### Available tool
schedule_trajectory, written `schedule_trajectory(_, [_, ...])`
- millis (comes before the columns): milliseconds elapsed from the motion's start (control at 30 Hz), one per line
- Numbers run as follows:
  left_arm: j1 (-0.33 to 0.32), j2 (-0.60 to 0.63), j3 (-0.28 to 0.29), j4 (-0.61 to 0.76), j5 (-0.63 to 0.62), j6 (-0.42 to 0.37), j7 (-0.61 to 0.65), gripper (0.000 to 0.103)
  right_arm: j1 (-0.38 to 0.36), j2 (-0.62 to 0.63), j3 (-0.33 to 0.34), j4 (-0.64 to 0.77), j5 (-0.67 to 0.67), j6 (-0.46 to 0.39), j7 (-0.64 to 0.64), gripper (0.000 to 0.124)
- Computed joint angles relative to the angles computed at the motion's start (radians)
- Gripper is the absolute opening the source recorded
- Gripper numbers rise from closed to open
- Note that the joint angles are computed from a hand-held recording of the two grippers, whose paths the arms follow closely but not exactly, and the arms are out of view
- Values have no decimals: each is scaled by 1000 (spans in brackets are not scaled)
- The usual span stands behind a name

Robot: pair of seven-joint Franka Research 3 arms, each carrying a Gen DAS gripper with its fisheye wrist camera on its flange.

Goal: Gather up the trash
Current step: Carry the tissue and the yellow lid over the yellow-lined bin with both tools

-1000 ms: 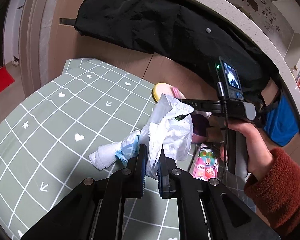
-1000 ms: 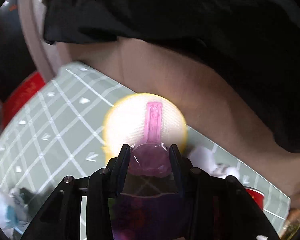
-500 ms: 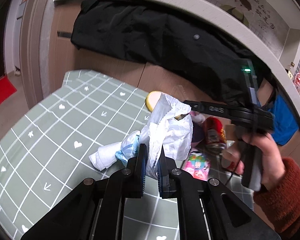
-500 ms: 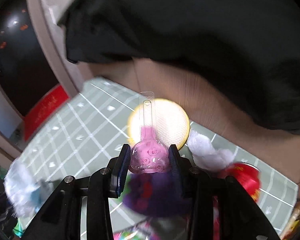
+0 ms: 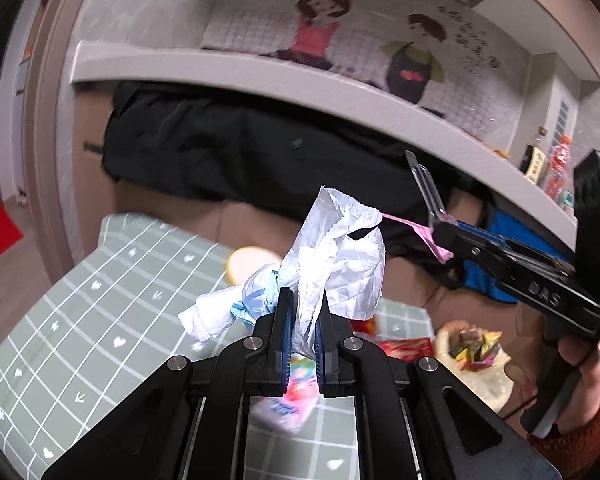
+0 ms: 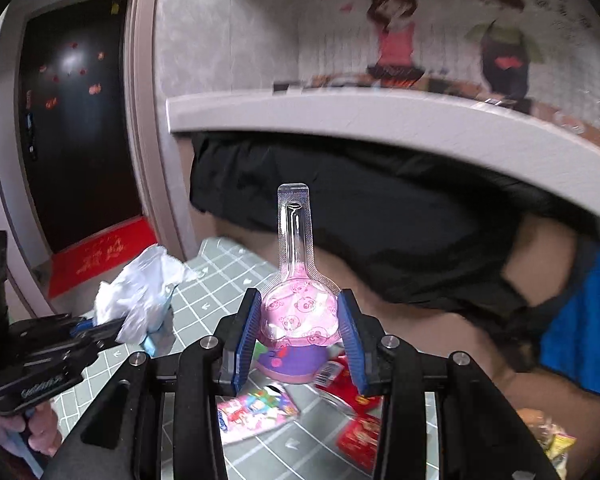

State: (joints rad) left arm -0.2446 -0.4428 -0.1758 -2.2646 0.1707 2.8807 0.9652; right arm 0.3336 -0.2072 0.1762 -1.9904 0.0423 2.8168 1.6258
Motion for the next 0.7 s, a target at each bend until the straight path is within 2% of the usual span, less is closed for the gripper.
schedule_trajectory(133, [21, 46, -75, 80, 59, 8, -45, 10, -23, -136, -21, -119, 24, 47, 5, 37])
schedule_trajectory(267, [32, 131, -149, 183, 145, 17, -105, 10, -62, -263, -34, -214, 58, 57, -7, 37])
schedule_trajectory(400, [19, 235, -216, 303, 261, 6, -177, 10, -131, -403, -48, -328, 71, 64, -26, 37])
schedule_trajectory(533, [-31, 361, -254, 442, 386, -44, -240, 10, -194, -509, -72, -408, 87, 52, -48, 37])
schedule_trajectory(700, [-132, 490, -244, 577, 450, -89, -245, 10, -257, -603, -110, -482, 113, 13, -75, 37])
